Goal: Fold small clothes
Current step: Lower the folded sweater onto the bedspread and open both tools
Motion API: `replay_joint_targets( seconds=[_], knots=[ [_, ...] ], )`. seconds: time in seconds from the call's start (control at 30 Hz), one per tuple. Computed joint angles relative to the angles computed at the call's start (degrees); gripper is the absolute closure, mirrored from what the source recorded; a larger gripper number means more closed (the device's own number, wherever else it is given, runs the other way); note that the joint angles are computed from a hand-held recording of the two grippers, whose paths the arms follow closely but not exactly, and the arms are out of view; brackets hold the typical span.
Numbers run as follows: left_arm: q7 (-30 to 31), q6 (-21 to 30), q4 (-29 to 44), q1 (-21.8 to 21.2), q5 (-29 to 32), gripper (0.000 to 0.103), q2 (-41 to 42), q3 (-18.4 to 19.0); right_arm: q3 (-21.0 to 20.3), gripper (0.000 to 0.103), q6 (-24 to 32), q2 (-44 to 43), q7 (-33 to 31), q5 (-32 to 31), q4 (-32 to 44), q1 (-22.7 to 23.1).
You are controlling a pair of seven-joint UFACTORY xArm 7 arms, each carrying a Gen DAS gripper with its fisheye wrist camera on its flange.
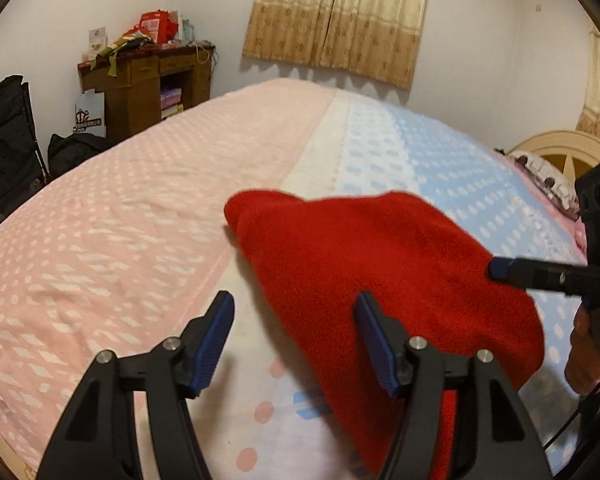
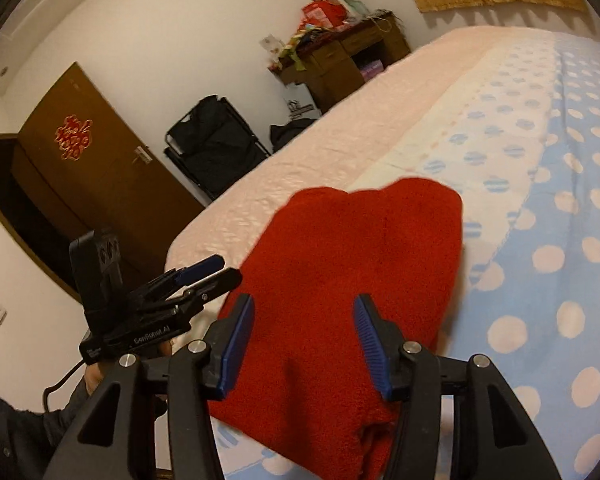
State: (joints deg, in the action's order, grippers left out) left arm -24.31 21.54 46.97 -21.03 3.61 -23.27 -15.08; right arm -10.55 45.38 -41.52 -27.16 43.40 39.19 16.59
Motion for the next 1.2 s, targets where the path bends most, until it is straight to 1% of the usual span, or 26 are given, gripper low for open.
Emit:
replay_joint_targets(
  seconds=[0.13,0.2,0.23,0.3,0.4,0.43,0.53,0.57,0.6,0.63,0.67,0.73,0.77,0.83,0.93,1.0,1.07,1.13,1.2],
  knots=[
    [-0.21,-0.14,-0.77,0.22,0.88,0.037,-0.35,-0.57,-1.26,0.050,0.45,0.40,1.16,1.74,-0.91,-0.47],
    [-0.91,0.45,-0.77,1.23,2.53,0.029,0.01,-1.53,-0.82,0.050,0.49,1.11,1.35,1.44,-0.91,-0.96],
    [-1.20,0.41,-0.91,1.44,2.95,0.029,0.24,-1.66,-0.56,0.050,0.49,1.88,1.41,1.23,-0.60,-1.06],
    [-0.65,-0.28,-1.72,0.06,1.12,0.029,0.13,-0.24,0.26,0.050,0.51,3.21,2.10,-0.14,-0.51,-2.04],
    [-0.63,-0.02,-2.40,-0.35,0.51,0.029,-1.35,-0.05,0.21,0.050,-0.82,3.24,1.57,0.64,-1.40,-2.28],
    [-0.64,0.04,-2.61,-0.45,0.40,0.029,-1.90,-0.11,0.28,0.050,-0.75,2.65,1.83,0.67,-1.59,-2.47],
    [-0.17,0.62,-3.77,-1.59,-0.71,0.029,-4.79,0.25,2.32,0.050,-2.39,-0.72,3.09,-1.22,-2.90,-3.26],
    [0.43,0.56,-4.47,-2.38,-1.35,0.028,-5.99,0.54,2.51,0.050,-2.57,-2.34,2.89,-1.83,-3.54,-2.89],
    [0.96,0.43,-5.39,-3.17,-1.92,0.020,-7.20,0.62,2.64,0.050,-2.59,-4.26,2.45,-2.40,-4.42,-2.28],
    [1.32,0.38,-5.92,-3.60,-2.29,0.016,-7.71,0.53,2.58,0.050,-2.55,-5.37,2.09,-3.02,-5.08,-1.66],
    [2.18,0.46,-6.56,-4.44,-2.64,0.010,-8.10,0.51,2.80,0.050,-2.11,-6.46,2.16,-4.03,-5.87,-1.35],
    [2.09,0.62,-7.24,-3.81,-1.60,0.010,-7.82,-1.26,3.66,0.050,-1.68,-6.93,3.71,-6.51,-7.25,-1.84],
    [1.91,-0.30,-7.90,-4.23,-2.05,0.010,-7.38,-1.35,4.65,0.050,-1.92,-6.57,5.08,-8.25,-7.98,-2.68],
    [1.44,-1.01,-8.56,-5.18,-3.56,0.010,-7.30,-0.69,5.37,0.050,-4.27,-7.58,5.88,-9.45,-9.69,-2.39],
    [0.90,0.31,-8.29,-5.31,-3.87,0.010,-8.94,-0.70,6.93,0.050,-2.48,-9.80,10.35,-13.14,-9.08,-3.14],
    [0.62,1.14,-8.28,-4.96,-3.12,0.010,-11.32,-1.48,7.61,0.049,-3.26,-12.82,12.58,-15.00,-9.74,-3.68],
    [0.56,0.72,-8.84,-5.45,-3.23,0.010,-13.90,-1.55,10.59,0.046,-4.63,-17.55,16.21,-18.95,-10.96,-6.11],
    [0.04,0.64,-8.89,-4.95,-2.74,0.010,-15.88,-2.35,14.06,0.043,-5.99,-21.82,20.29,-23.24,-11.85,-9.38],
    [-0.88,0.45,-8.58,-3.75,-1.71,0.003,-17.78,-3.67,16.08,0.040,-5.99,-25.33,23.63,-26.51,-12.44,-11.59]
  ],
)
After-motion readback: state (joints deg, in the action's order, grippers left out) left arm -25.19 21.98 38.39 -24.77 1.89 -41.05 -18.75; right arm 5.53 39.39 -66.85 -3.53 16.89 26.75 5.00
